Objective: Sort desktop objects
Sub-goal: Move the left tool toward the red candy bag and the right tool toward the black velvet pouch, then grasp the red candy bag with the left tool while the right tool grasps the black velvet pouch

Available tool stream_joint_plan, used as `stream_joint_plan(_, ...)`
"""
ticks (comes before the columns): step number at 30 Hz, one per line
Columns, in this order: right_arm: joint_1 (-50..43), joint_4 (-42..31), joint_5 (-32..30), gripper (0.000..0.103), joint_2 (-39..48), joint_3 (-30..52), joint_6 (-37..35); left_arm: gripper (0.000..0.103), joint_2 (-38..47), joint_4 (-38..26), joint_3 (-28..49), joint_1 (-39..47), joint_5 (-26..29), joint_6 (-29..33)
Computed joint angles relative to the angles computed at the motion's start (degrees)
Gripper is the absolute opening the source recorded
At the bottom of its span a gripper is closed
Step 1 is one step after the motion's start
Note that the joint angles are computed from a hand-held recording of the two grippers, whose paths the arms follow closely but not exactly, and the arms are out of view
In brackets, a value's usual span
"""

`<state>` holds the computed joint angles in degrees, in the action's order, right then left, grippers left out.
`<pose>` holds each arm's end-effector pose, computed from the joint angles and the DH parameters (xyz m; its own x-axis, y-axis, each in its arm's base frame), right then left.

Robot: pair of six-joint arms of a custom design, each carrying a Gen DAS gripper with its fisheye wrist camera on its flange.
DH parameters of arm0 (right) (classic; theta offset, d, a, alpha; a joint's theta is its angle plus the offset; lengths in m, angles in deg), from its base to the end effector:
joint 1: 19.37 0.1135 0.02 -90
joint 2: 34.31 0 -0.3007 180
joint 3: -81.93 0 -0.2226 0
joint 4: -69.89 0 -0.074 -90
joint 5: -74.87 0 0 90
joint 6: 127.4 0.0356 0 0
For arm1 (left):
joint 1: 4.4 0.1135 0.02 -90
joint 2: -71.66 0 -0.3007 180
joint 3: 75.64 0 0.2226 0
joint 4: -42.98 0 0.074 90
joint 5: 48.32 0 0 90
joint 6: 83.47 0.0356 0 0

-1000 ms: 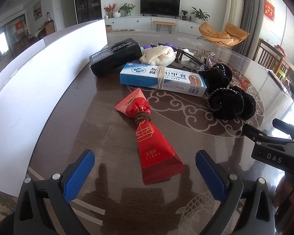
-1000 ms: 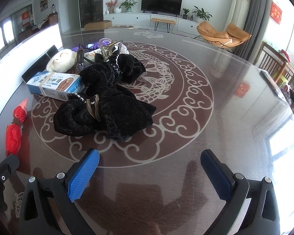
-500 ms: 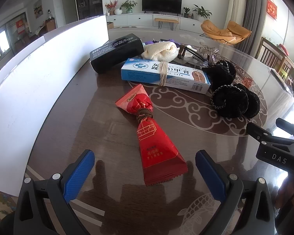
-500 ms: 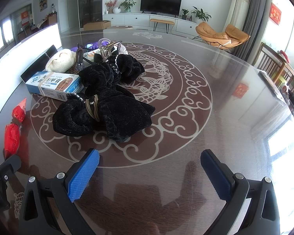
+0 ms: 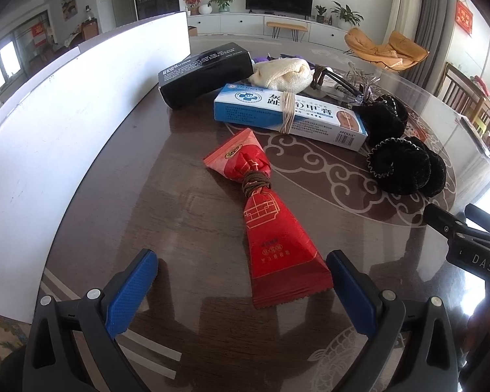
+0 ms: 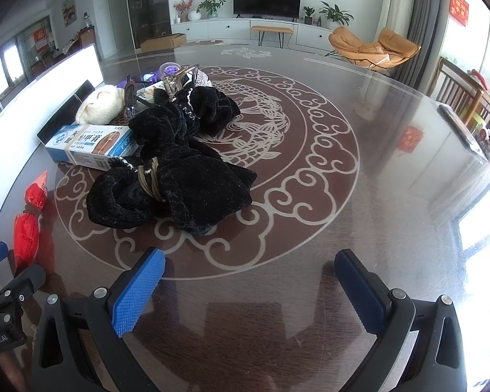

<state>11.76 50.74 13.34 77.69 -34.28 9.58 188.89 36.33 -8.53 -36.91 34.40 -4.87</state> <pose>0.2840 0.1517 0.1292 -0.7564 0.2940 -0.5843 0.3747 0.9270 -0.0187 0.3062 -0.1898 0.1186 -0.7853 0.2680 -0.5581 0.3258 0.9454 -0.0044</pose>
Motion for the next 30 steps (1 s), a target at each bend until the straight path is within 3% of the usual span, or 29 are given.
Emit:
stream_joint_plan(8,0.0,0.1,-0.1,0.103,0.0,-0.1,0.0,0.103,0.1,-2.2,1.5,2.9,0.1,-3.5)
stream_joint_plan(10,0.0,0.1,-0.1,0.103,0.0,0.0,0.1,0.103,1.3,-6.0,4.6,2.0,-1.0,-1.9)
stream_joint_plan(12,0.0,0.2,-0.1,0.103,0.0,-0.1,0.0,0.103,2.3,-6.6,6.4,2.1,1.6,2.6)
stream_joint_plan(18,0.0,0.4,-0.2,0.103,0.0,-0.2,0.0,0.103,8.4,-22.1,22.7,1.6,4.7,7.2)
stream_joint_plan(20,0.0,0.4,-0.2,0.103,0.0,-0.2,0.0,0.081,7.0,-18.9,20.5,1.5,6.1,10.3)
stream_joint_plan(21,0.0,0.5,-0.2,0.103,0.0,-0.3,0.0,0.048,5.7,-16.9,18.4,1.5,6.8,12.3)
stream_joint_plan(22,-0.1,0.9,-0.5,0.103,-0.2,-0.5,-0.4,0.021,4.7,-16.5,17.2,1.6,7.4,13.6)
stream_joint_plan(25,-2.1,0.7,-7.6,0.103,-3.2,-1.9,-9.1,0.019,2.7,-15.0,13.5,4.0,12.7,14.0)
stream_joint_plan(28,-2.7,3.1,-7.0,0.103,-8.2,-2.8,-15.6,0.019,1.5,-14.6,11.6,6.3,18.3,13.5)
stream_joint_plan(30,-4.3,3.6,-10.0,0.103,-8.2,0.5,-22.4,0.019,0.3,-14.1,10.3,6.7,19.4,13.4)
